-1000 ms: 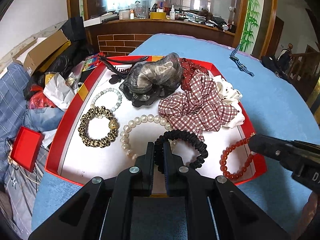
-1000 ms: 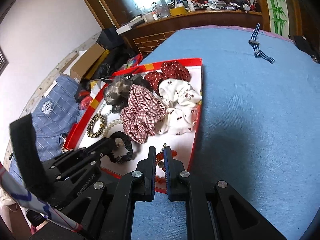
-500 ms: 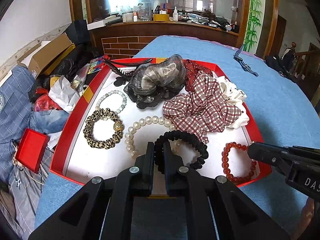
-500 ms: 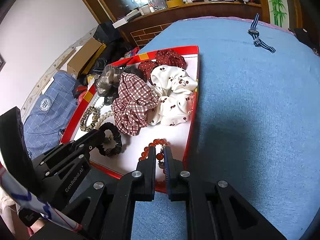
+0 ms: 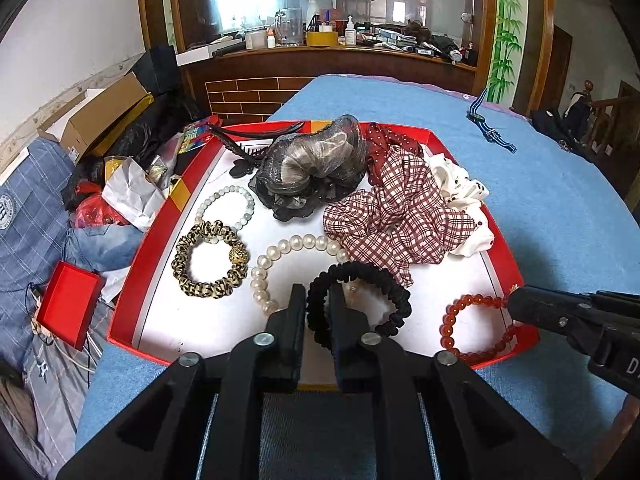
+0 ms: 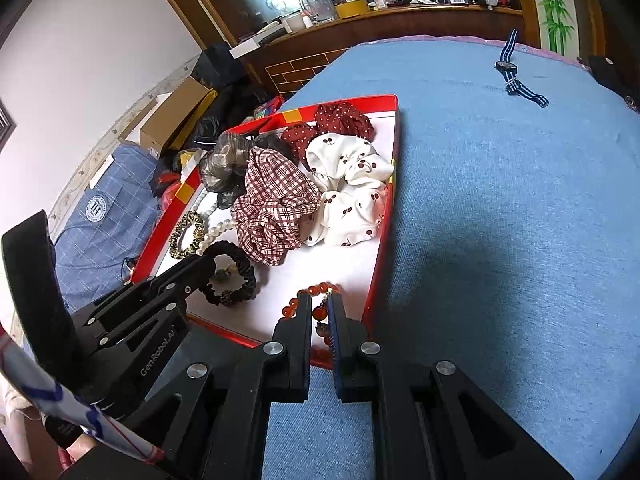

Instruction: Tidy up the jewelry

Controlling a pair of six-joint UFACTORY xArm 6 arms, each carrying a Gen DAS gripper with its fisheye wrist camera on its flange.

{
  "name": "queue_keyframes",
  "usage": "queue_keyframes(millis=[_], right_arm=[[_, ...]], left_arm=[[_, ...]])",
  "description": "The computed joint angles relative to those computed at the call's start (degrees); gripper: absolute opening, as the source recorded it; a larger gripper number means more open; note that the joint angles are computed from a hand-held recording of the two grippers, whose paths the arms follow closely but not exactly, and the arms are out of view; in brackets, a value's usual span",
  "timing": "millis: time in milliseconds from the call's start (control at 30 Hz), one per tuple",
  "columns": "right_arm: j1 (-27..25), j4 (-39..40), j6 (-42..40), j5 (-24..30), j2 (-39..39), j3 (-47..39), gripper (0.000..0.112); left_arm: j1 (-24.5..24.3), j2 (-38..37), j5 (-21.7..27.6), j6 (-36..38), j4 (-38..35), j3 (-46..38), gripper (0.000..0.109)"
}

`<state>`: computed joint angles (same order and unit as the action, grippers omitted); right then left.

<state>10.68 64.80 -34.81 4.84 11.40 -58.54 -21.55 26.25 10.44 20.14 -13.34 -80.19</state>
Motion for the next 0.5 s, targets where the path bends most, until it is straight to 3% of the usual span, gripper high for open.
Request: queue_keyframes(millis=[267, 400, 500], right_arm=[[0.3, 4.6, -3.9, -0.8, -2.5, 1.8, 0.01], [0.4, 6.2, -5.3, -1.1, -3.7, 2.9, 0.01], [0.4, 7.2, -6.2, -1.3, -4.7, 3.8, 0.012]], left_arm=[[0.0, -1.4, -1.2, -3.2, 3.6, 1.8, 0.02], [0.1, -2.2, -2.7, -6.0, 6.8, 3.2, 0.038], [0.2, -3.0, -3.3, -7.9, 8.8, 4.0, 0.038]])
